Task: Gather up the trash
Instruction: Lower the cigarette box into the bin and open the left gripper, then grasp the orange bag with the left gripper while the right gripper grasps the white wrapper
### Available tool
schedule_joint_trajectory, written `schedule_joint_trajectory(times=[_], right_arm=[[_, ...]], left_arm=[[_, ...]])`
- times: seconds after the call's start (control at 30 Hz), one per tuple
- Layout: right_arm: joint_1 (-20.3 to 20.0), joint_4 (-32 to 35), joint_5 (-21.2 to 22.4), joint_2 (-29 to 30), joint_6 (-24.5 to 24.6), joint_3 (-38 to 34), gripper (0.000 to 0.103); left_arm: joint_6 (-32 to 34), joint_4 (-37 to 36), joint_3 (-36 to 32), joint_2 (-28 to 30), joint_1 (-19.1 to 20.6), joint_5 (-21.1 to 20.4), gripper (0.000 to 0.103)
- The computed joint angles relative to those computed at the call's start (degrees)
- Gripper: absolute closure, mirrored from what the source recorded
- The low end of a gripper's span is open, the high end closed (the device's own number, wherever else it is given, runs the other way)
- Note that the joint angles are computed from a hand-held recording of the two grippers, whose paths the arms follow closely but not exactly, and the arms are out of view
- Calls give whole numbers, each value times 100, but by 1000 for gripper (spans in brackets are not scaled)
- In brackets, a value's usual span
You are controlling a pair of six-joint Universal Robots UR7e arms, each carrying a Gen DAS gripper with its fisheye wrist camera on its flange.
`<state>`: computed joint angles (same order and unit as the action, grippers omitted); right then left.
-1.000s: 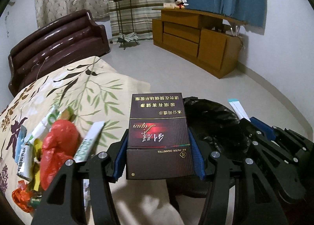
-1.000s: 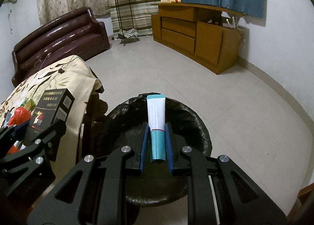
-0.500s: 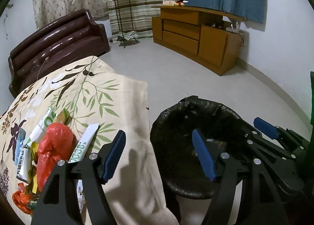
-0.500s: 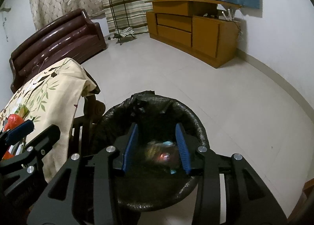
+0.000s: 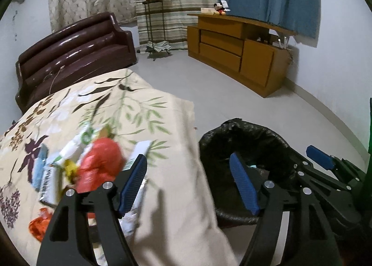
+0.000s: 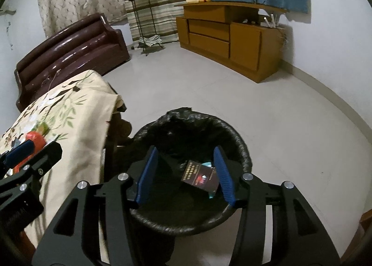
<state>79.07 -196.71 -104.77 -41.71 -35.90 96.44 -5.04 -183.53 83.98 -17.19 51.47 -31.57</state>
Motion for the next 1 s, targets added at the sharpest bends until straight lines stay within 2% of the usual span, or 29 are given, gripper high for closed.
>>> schedule_joint_trajectory(times=[0.1,0.3,0.67,1.0], right_arm=[[67,-31,35,-48,6,173,47],[241,-87,79,-113,-25,504,47],[606,-150,118,-150,-140,994,47],[1006,-199,-18,149,-267,1157,47]], left_arm=[[-126,-145,356,-211,-39,108,31],[-388,-439,1117,-647,-104,424,30],[-1315,-595,2551,-1514,-109,1022,30],[-1877,-572,3309,-1962,0,1169,30]])
